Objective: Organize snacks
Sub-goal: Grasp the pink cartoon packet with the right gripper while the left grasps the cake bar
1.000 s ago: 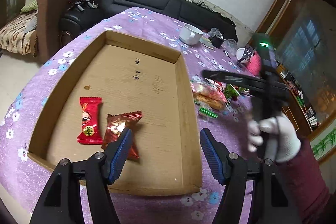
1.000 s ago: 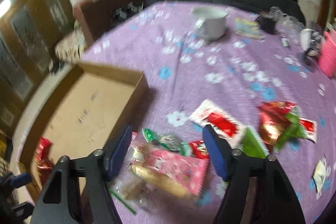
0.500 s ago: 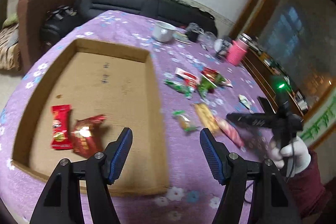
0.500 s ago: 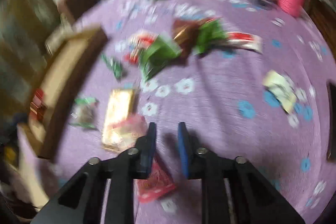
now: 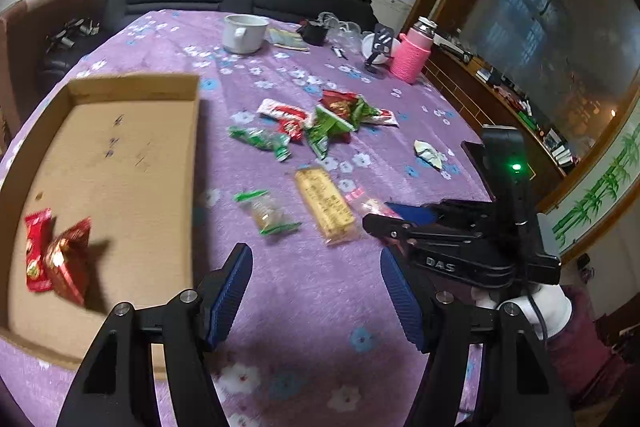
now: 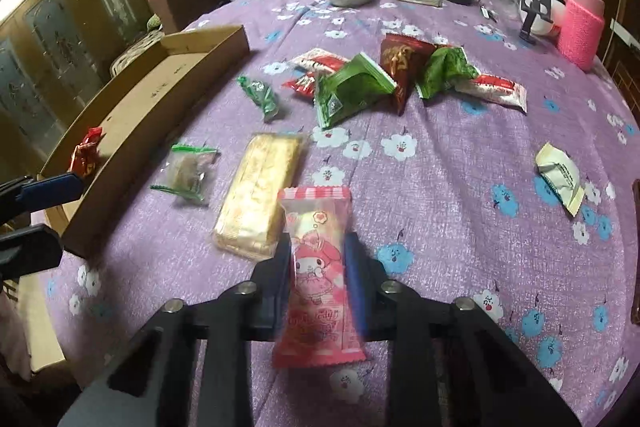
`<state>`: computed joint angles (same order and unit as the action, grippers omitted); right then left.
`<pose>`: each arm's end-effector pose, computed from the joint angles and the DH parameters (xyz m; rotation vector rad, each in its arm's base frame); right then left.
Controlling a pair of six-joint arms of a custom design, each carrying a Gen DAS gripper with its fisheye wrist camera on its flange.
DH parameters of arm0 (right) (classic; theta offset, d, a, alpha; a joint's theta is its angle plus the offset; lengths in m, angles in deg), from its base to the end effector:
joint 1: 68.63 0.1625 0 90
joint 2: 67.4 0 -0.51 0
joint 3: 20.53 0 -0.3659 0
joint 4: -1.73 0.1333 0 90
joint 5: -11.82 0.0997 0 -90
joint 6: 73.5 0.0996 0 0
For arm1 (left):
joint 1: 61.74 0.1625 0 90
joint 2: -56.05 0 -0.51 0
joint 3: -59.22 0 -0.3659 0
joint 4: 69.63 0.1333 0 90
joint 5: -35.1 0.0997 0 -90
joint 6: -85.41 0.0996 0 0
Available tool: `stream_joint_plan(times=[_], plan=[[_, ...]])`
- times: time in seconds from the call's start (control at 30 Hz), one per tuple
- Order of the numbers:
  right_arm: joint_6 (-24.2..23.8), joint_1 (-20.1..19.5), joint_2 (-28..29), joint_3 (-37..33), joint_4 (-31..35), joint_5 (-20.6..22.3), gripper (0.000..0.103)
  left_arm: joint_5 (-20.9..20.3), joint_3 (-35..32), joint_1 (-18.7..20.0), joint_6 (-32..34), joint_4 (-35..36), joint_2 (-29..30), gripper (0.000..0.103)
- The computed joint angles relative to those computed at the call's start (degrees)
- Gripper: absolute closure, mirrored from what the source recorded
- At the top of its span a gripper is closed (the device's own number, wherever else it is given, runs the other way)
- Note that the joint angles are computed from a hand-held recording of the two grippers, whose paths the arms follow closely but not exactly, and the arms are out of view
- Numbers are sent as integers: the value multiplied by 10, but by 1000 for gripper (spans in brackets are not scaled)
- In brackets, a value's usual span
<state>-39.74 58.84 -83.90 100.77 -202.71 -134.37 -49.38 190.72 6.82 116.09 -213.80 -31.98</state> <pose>0.3462 -0.3686 -0.0844 -0.0289 -2.2920 0.8688 -0.0130 -0.4240 0.3416 1.3140 2.7179 -0.2701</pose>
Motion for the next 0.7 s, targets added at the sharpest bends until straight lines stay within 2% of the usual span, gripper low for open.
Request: stream_joint_plan(times=[0.13, 0.27, 0.33, 0.4, 0.53, 0.6, 0.63, 0.7], plan=[[48, -3, -5, 28, -17, -38, 80, 7, 13, -29, -14, -26, 24, 33], [21, -15, 11, 75, -178, -29, 80, 25, 38, -65, -6, -79, 65, 36], [6, -19, 18, 80, -218, -22, 80, 59, 51, -84, -9, -120, 99, 36], [-2, -19, 20, 79, -227, -21, 80, 106, 63, -96, -12, -166, 130, 36], [-11, -18, 24, 77, -235, -22, 80, 151, 64, -97, -12, -177, 172, 36], [-15, -21, 25, 80, -249, -15, 80, 172, 89, -107, 16, -232, 188, 36], [-18, -22, 26, 81, -256, -13, 80, 170, 97, -110, 28, -247, 190, 38], [-20, -22, 28, 82, -262, -12, 80, 163, 97, -109, 29, -249, 190, 68]])
